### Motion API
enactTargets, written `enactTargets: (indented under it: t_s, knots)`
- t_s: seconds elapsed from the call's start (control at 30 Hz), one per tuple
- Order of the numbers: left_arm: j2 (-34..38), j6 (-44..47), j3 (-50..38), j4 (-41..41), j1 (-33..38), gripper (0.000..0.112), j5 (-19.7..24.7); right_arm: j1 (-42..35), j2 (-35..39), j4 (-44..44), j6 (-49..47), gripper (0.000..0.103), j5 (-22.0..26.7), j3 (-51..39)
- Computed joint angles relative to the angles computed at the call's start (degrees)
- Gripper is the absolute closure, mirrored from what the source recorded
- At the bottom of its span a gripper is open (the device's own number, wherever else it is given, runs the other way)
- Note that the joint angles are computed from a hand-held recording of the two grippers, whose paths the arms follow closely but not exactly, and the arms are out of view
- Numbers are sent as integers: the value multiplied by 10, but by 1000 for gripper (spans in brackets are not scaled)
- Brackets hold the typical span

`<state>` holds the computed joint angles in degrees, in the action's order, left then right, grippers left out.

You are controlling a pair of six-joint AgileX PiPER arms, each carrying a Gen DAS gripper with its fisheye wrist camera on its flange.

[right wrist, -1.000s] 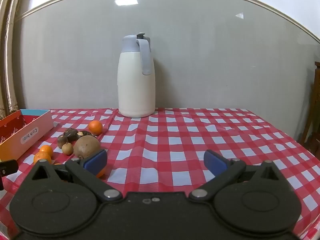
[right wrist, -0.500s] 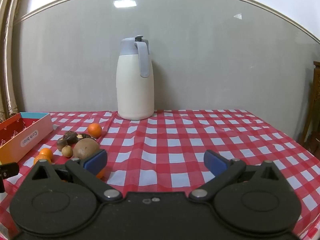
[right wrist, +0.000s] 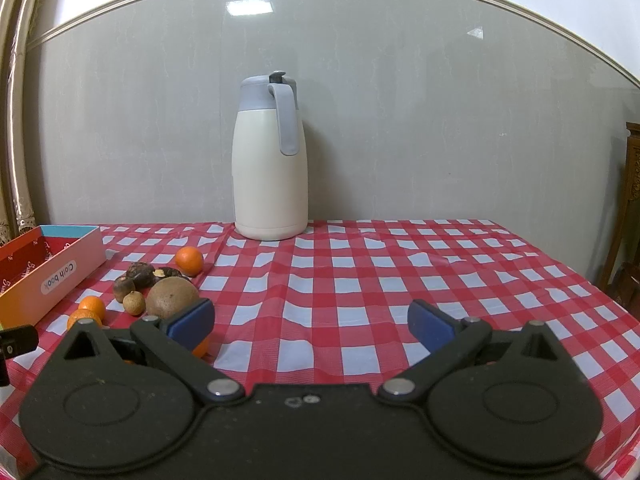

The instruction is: Organize fruits

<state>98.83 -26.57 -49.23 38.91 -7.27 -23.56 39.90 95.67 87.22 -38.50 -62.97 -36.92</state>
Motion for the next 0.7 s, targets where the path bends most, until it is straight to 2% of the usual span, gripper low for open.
enactTargets:
  t_s: [0.7]
  knots:
    - [0,2,1,0,1,9,-3,1,-1,0,2,0,-3,2]
